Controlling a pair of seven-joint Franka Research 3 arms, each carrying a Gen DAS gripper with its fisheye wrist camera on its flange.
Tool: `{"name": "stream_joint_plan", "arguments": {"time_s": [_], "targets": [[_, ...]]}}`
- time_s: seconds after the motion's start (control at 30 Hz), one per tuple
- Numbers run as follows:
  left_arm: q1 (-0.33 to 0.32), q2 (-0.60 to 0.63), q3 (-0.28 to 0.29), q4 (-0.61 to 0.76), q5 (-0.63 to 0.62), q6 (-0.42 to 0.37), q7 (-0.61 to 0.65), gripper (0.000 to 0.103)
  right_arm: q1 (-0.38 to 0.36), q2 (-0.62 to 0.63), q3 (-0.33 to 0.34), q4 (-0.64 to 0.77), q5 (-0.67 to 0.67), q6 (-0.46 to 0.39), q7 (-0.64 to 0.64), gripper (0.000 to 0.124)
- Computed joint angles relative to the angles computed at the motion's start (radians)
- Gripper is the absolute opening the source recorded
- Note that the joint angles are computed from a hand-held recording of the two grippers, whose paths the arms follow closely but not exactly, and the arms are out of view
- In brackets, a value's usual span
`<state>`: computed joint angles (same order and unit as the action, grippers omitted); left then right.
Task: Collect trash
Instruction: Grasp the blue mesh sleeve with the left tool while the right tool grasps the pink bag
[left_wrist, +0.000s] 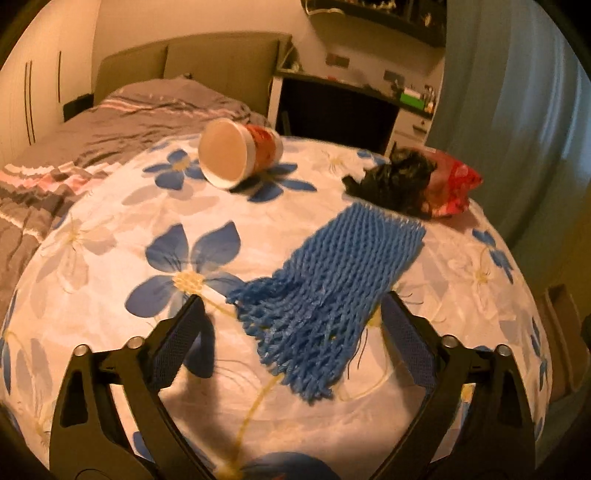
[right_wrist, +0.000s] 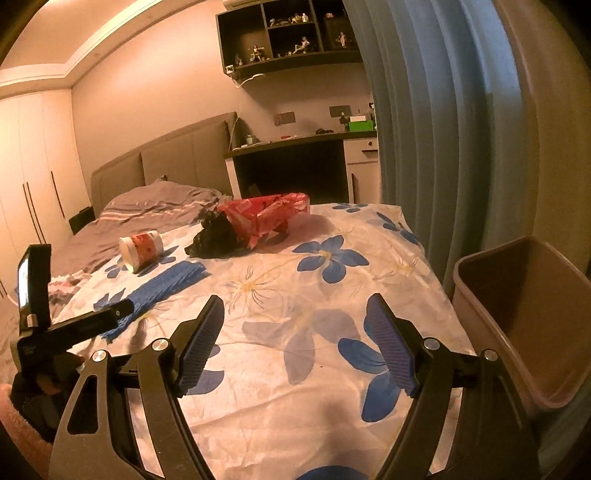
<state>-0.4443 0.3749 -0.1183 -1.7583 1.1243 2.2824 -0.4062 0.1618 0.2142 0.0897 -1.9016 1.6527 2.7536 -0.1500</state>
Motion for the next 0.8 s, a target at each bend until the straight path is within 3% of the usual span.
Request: {"name": "stream_joint_plan", "arguments": {"time_s": [0.1, 0.17, 0.27, 0.33, 0.6, 0.8], "targets": [[0.006, 0.001, -0.001, -0.002, -0.017, 0.011, 0.008, 0.071, 0.002, 0.01, 0.002, 0.008, -0.022, 0.0, 0.022, 0.077], [0.0, 0.003, 0.0, 0.003, -0.008, 0.003, 0.012, 0.047, 0.001, 0.012, 0.004, 0.008, -0.032, -0.002, 0.027, 0.077], [-0.005, 0.005, 0.002, 0.01, 0.007, 0.008, 0.009, 0.019, 0.001, 0.02, 0.007, 0.016, -0.061, -0.003, 0.053, 0.077], [-0.005, 0.0, 0.005, 0.003, 0.027, 0.033, -0.013, 0.005, 0.0, 0.027, 0.011, 0.025, -0.071, 0.0, 0.06, 0.077], [-0.03, -0.023, 0.006, 0.002, 0.152, 0.034, -0.106, 0.002, 0.007, 0.087, 0.036, 0.116, -0.084, 0.045, 0.059, 0.077], [-0.03, -0.036, -0.007, -0.002, 0.19, 0.01, -0.129, 0.002, 0.025, 0.196, 0.072, 0.268, -0.182, 0.098, 0.126, 0.077]]}}
